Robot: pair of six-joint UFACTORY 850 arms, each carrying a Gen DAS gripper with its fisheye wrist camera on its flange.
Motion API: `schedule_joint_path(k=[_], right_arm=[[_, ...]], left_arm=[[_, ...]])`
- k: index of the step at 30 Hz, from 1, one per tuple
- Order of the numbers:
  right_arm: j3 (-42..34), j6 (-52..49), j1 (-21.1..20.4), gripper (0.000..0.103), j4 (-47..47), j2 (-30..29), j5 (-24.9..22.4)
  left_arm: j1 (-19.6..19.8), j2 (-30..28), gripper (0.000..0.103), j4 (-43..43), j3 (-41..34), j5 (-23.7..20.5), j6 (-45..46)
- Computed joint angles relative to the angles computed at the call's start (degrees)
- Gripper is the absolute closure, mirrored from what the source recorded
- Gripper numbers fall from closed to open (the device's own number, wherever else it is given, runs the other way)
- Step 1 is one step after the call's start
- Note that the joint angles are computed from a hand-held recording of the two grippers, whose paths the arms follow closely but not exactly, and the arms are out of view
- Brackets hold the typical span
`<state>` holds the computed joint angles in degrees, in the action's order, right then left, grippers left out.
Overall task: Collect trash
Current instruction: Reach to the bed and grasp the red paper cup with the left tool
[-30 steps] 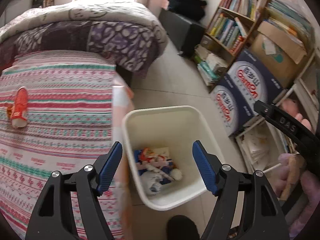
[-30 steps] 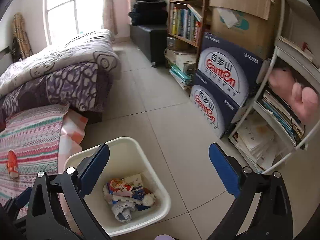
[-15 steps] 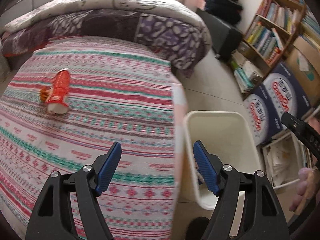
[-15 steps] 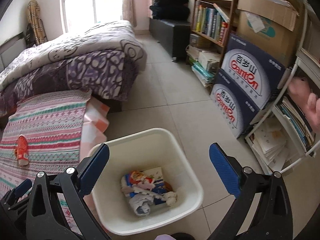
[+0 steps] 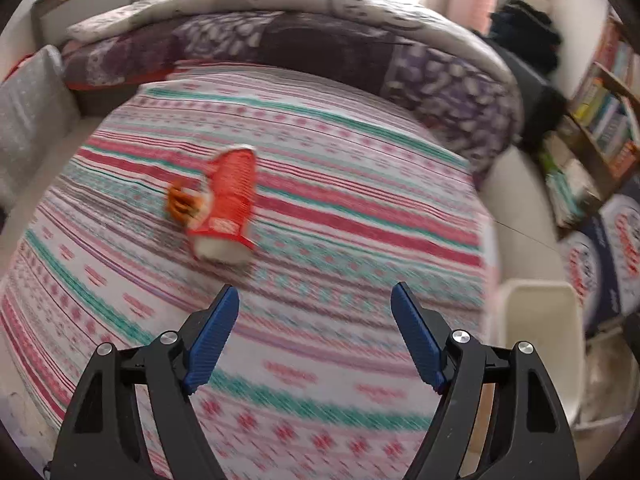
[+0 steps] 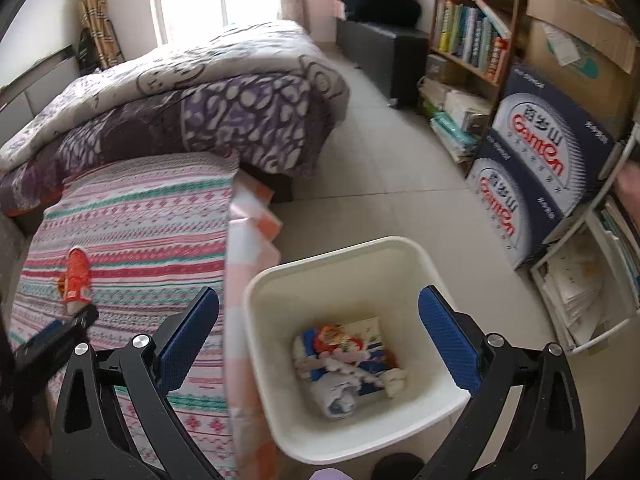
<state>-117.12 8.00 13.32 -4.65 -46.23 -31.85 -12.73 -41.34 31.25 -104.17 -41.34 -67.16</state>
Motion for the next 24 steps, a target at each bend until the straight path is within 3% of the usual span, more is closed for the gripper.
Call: schedule_joint_path(k=[6,15,16,18,24], right_arm=[[-3.28,-4.95,1.41,0.007,5.28,-2.39,-3.78],[-6.97,-5.29,3.18,0.007,4.63,-5.45,-7.36],[-7.48,-4.77,3.37,0.007,3.95,-5.92,-7.83],[-7.96,-3.8,3.69,0.007,2.73,-6.48,-8.23],[-7.19,-4.45,5.08,0.007,1.19,-6.81,-7.53]], left_arm=[[2.71,-5.05,0.026,4.03,-6.85,-6.26,1.28],[5.88,-11.34,0.027,-0.05,-13.91,-8.53,9.03],[6.13,-11.28,0.029,-0.38,-13.45,-8.09,9.2],[6.64,-10.5,0.05,-1.18,-11.79,-5.98,10.05],[8.53,-2.1,0.053,0.59,-0.99,7.31,5.79]])
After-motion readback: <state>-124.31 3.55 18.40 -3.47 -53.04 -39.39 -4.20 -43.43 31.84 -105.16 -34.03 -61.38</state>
